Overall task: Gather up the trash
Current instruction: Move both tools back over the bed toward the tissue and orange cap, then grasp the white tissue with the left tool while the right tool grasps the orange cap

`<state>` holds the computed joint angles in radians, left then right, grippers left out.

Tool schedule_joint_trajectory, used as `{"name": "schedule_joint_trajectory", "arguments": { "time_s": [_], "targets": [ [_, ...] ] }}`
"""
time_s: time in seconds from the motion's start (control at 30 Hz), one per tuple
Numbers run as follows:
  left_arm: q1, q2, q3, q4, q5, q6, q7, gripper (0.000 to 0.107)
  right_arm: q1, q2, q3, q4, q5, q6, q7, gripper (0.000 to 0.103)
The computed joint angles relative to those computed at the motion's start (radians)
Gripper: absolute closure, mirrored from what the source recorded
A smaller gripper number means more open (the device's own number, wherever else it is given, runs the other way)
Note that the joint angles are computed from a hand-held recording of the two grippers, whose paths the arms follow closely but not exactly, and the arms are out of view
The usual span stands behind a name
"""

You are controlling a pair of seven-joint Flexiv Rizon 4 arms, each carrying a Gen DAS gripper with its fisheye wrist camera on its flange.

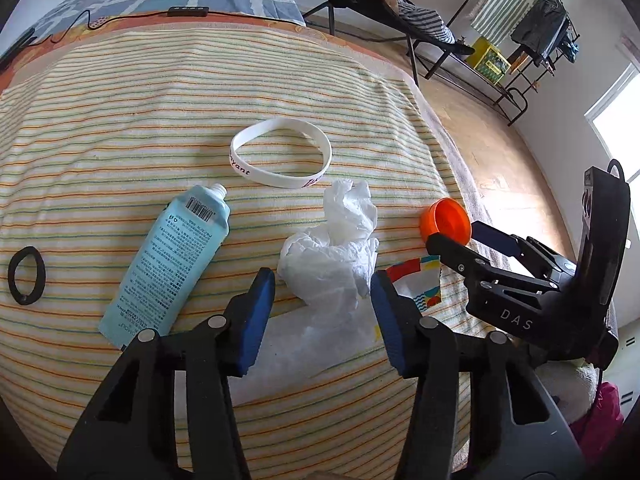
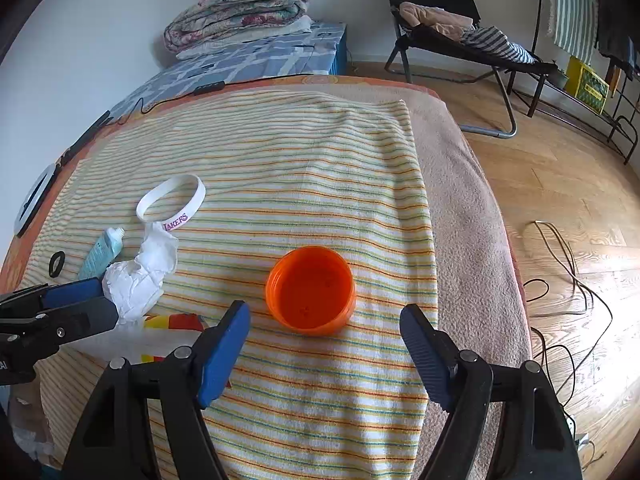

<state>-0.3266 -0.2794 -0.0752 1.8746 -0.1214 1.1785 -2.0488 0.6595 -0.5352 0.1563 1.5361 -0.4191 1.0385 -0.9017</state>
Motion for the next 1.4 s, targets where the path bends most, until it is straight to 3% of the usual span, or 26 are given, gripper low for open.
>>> {"name": "schedule_joint_trajectory", "arguments": {
  "time_s": [0.1,0.37,0.87,1.4],
  "targets": [
    [0.003,-0.005,-0.005,-0.005,-0.005,-0.005,0.011,0.074,0.007,-0.013,-0.003,-0.016,-0.007,-0.007,-0.005,0.028],
    [-0.019,-0.002,0.025,-0.029,0.076,-0.023,-0.03,0.086,0.022,-0.03,-0.007,-0.033,-0.013,-0.046,-0.028,0.054],
    [-0.018,0.062,0.034,-0.012,0.154,-0.013,-0.079,0.088,0.014,0.024,-0.027,0.044,-0.057,0.055,0.031,0.055],
    [-0.003,0.263,0.004,0.089,0.276,-0.058,-0.143,0.088,0.037,0.144,-0.001,0.144,-0.159,0.086,0.092,0.055]
  ]
}}
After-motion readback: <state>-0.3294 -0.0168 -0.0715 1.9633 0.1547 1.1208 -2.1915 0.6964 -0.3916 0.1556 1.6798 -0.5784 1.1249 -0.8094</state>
